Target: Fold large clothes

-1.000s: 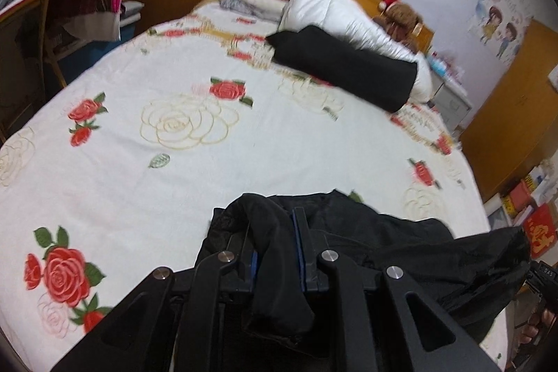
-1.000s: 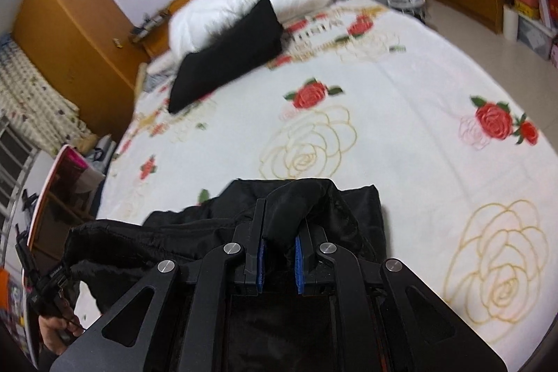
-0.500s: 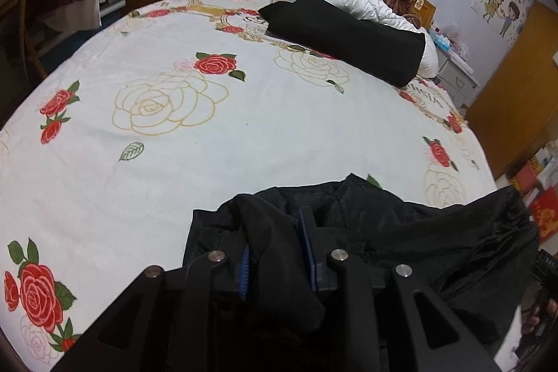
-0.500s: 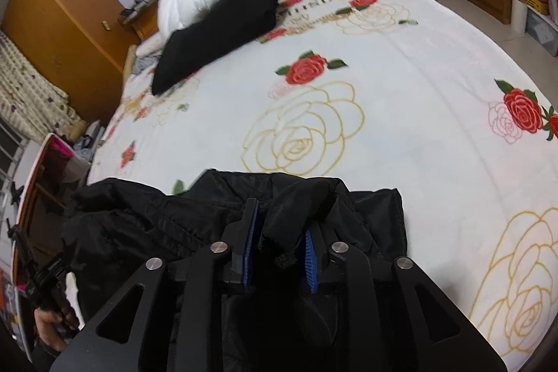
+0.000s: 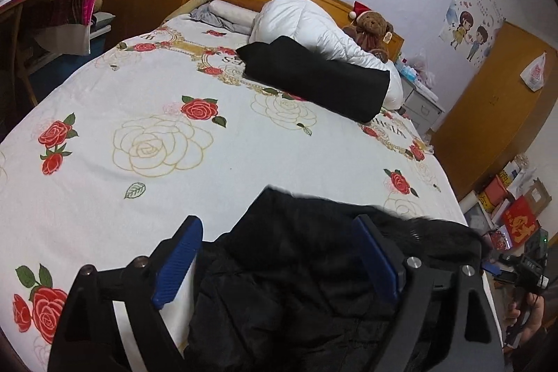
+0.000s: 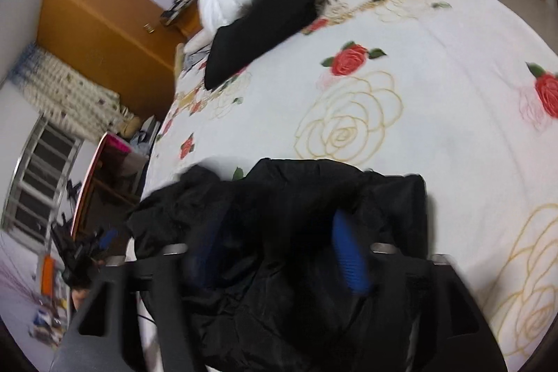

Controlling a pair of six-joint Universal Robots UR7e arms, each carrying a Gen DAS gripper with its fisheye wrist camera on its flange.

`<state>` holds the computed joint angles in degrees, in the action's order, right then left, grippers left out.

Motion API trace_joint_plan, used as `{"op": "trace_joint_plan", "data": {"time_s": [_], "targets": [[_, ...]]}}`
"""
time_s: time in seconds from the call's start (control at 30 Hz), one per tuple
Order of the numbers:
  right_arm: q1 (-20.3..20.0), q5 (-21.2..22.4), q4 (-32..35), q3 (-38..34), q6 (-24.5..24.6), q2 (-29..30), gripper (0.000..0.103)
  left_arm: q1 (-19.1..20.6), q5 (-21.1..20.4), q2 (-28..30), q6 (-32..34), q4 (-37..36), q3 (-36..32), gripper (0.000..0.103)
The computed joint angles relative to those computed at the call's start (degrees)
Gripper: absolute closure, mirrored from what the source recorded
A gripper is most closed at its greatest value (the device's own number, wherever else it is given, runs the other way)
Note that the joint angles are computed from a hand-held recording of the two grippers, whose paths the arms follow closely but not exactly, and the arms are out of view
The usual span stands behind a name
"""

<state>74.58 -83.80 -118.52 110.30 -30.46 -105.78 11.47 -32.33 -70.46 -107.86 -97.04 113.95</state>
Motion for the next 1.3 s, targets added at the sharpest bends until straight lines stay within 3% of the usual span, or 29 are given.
{"op": "trace_joint_plan", "data": {"time_s": [0.17,0.4,0.43,0.47,0.5,0.53,0.57,0.6,0.63,0.7,0.77,0.9,1.03,1.3], "targets": [[-0.4,1.7,-7.2,3.1,-2.5,-3.1,0.023,0.5,-1.7,0.5,2.8,-1.4,1.0,0.014],[2.6,-10.0,-14.8,4.0,-4.8,3.1,0.023,7.5,-9.7,3.2,12.9,-11.2,2.0,0.015],[2.8,-10.9,-14.6,3.5,-4.8,4.4,0.023,8.1,-10.0,3.5,14.0,-12.6,2.1,0.016],[2.7,-11.4,-14.1,3.0,-4.8,5.1,0.025,8.4,-9.8,3.9,15.3,-14.4,2.5,0.025],[3.3,-12.7,-13.9,2.6,-4.5,6.5,0.033,8.5,-9.4,4.3,16.1,-14.9,2.3,0.035],[3.7,-13.8,-14.4,2.7,-4.8,7.1,0.070,8.4,-8.6,4.9,15.4,-13.2,1.5,0.043],[4.8,-16.2,-16.5,3.5,-5.5,7.5,0.087,8.1,-7.4,5.5,13.8,-10.0,0.4,0.064],[5.5,-17.0,-18.8,4.4,-6.6,7.2,0.091,7.6,-6.0,5.7,11.9,-7.3,-0.3,0.075],[6.1,-17.4,-21.9,5.6,-7.9,6.7,0.093,7.2,-4.4,5.6,9.2,-4.5,-0.7,0.077],[6.6,-18.1,-27.5,6.6,-8.1,7.1,0.093,6.5,-1.1,4.9,4.0,-2.0,-0.2,0.079],[6.3,-19.4,-28.1,5.8,-5.6,9.1,0.093,8.2,-1.8,5.4,3.2,-3.9,0.4,0.079],[7.0,-25.7,-36.0,7.8,-8.0,14.2,0.092,11.5,-2.2,9.0,1.8,-2.5,-0.6,0.079],[5.9,-26.7,-40.1,8.7,-9.6,16.6,0.088,12.5,-1.1,9.2,0.6,-6.0,1.8,0.079],[6.1,-28.3,-44.2,10.2,-11.0,17.2,0.082,12.3,-1.0,11.5,-3.7,2.1,-1.5,0.075]]}}
